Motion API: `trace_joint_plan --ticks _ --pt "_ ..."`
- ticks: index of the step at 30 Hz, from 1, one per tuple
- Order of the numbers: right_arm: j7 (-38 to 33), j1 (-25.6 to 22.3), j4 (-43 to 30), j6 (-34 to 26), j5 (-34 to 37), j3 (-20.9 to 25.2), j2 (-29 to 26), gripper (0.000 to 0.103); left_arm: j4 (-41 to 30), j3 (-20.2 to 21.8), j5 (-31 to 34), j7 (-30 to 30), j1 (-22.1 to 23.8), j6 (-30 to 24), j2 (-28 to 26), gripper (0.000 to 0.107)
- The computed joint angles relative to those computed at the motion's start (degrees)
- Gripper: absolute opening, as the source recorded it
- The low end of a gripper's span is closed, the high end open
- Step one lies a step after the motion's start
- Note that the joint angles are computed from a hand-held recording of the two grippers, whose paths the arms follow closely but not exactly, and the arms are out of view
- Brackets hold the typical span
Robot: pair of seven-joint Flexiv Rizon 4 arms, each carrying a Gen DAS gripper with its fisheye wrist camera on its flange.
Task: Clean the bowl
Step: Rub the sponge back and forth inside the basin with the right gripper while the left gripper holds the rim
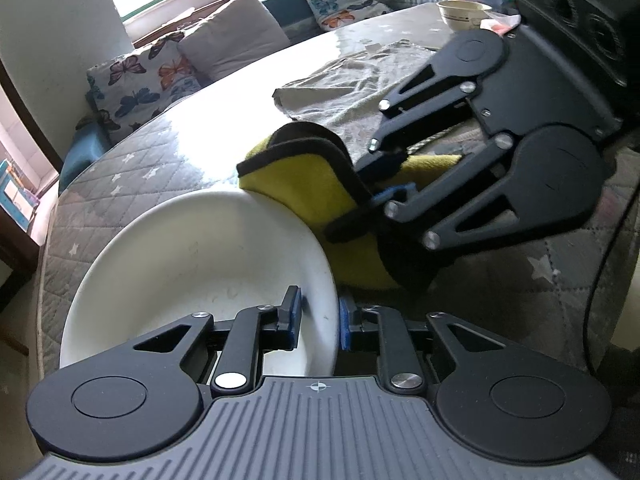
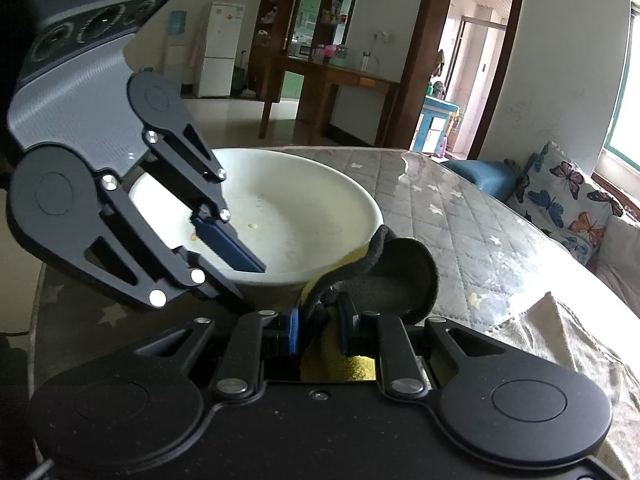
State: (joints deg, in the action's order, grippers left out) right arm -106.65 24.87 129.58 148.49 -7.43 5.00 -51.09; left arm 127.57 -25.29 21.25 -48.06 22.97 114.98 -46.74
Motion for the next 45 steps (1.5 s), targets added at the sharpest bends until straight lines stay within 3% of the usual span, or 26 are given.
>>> trace_joint_plan --ticks 29,45 --pt "-2.1 -0.6 -5.9 -4.2 -1.5 -1.6 -1.7 0.020 2.8 -5.0 0.9 6.0 7.2 -3.1 -0.2 0.019" --pt "-1.7 -1.1 -4.5 -4.9 -1.9 -0.9 -1.0 0.020 -0.6 -1.5 -4.1 1.4 -0.1 -3.5 0.6 0.027"
